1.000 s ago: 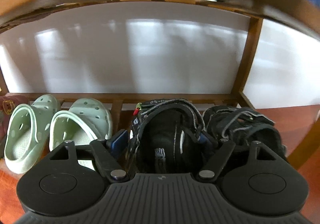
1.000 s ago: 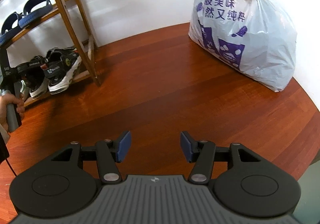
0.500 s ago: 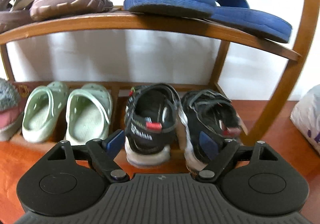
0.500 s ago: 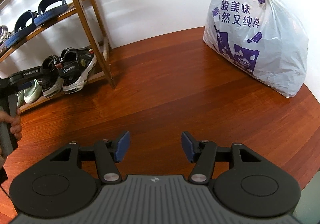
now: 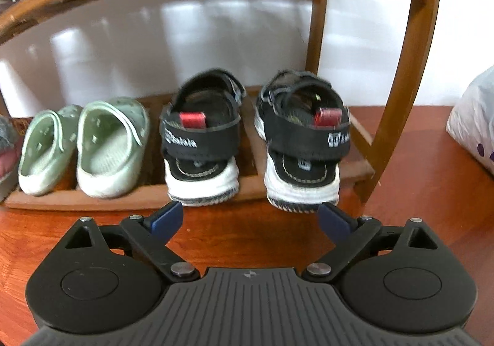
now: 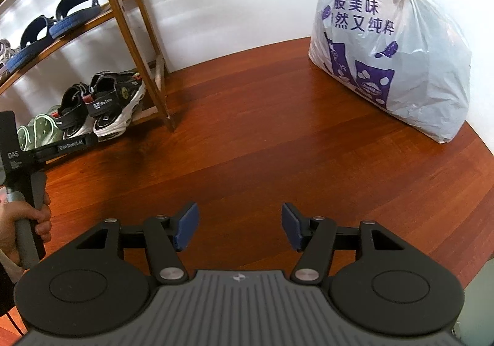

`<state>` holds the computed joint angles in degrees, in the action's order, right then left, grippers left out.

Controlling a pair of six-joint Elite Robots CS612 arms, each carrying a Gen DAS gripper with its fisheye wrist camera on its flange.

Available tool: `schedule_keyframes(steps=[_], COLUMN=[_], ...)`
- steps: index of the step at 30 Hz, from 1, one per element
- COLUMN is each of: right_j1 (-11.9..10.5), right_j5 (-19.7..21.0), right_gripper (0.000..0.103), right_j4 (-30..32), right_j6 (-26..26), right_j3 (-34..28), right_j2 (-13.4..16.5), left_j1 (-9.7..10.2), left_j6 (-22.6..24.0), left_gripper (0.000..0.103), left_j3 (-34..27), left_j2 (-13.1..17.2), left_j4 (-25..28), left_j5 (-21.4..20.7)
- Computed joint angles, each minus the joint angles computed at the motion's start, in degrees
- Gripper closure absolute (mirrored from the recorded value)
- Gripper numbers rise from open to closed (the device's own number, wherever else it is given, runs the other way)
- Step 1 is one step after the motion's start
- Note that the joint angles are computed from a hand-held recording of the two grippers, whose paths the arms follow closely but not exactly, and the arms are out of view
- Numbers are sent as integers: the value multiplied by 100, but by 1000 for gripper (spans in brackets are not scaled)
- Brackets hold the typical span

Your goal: Organize scattered shoes

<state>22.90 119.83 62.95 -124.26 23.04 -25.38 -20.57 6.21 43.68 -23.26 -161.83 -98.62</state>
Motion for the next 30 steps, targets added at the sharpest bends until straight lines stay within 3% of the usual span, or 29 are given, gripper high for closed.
schedule_keyframes(steps=[16, 24, 30], right_j1=[-50, -79, -91], right_j5=[-96, -163, -167], right_gripper=[37, 37, 37], right_j4=[69, 95, 58], right_j6=[132, 42, 1], right_j3=[128, 46, 64], right_j2=[-3, 37, 21], left_j1=[-10, -14, -15], left_j6=[-116, -300, -280], left_gripper=[9, 9, 9], left_j3=[-737, -1556, -1589], left_j2=[423, 801, 795], left_j4=[199, 700, 872], left_j5=[103, 143, 125])
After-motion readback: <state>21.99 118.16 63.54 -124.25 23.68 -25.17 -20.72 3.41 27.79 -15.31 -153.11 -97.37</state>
